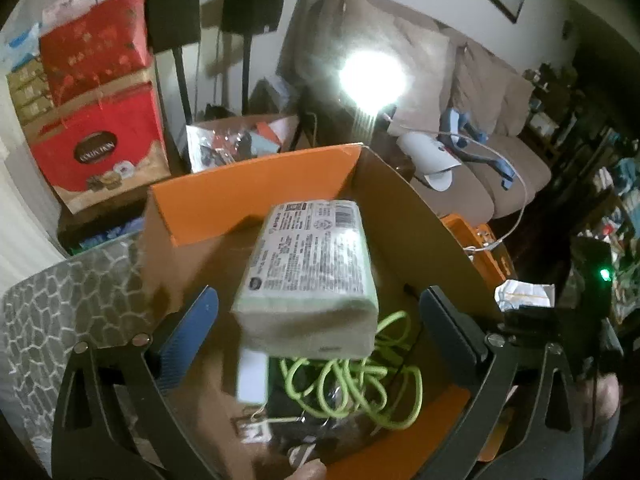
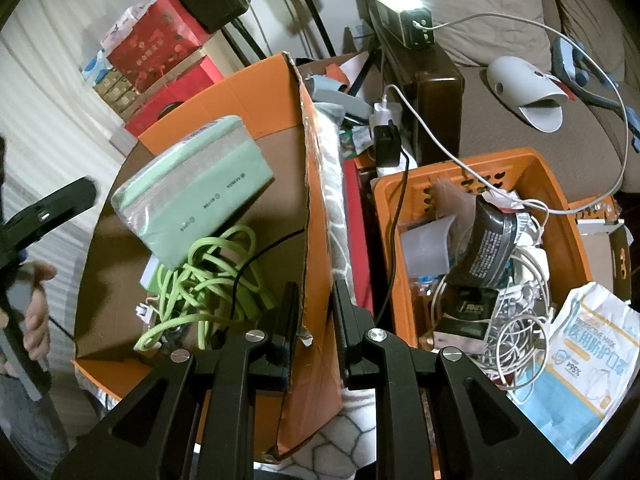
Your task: Organize objects
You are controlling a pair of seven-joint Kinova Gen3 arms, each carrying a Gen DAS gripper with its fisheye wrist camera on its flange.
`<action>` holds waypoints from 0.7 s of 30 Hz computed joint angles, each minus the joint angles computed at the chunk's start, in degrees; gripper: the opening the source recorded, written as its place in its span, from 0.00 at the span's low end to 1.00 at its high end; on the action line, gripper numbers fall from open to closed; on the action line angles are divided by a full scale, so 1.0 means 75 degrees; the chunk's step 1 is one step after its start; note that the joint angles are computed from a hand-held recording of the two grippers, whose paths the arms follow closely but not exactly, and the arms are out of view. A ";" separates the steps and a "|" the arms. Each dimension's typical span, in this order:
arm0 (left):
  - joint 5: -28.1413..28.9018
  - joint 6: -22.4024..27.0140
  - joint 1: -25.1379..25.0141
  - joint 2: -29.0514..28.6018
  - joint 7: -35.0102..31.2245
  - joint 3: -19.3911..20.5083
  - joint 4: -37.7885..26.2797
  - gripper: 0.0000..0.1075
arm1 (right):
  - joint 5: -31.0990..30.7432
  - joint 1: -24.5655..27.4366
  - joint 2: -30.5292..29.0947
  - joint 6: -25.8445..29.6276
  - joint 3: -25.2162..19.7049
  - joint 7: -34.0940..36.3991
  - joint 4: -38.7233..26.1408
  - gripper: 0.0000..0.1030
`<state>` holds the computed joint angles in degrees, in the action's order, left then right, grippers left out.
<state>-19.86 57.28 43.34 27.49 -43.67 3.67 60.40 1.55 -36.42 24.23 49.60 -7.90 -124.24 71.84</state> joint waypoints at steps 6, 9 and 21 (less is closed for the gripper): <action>-0.0303 -0.0214 0.0121 -0.0638 0.0517 -0.0056 0.0828 0.96 | 0.0055 -0.0052 -0.0003 -0.0004 0.0032 -0.0093 -0.0008 0.15; -0.0617 -0.0191 0.0180 -0.0876 0.0849 -0.0030 0.1132 0.95 | 0.0107 -0.0096 0.0010 0.0041 0.0060 -0.0177 -0.0063 0.17; -0.1490 0.0056 0.0147 -0.1785 0.2032 0.0492 0.2307 0.96 | 0.1850 -0.1143 -0.0251 0.0764 0.0514 -0.1541 -0.0250 0.33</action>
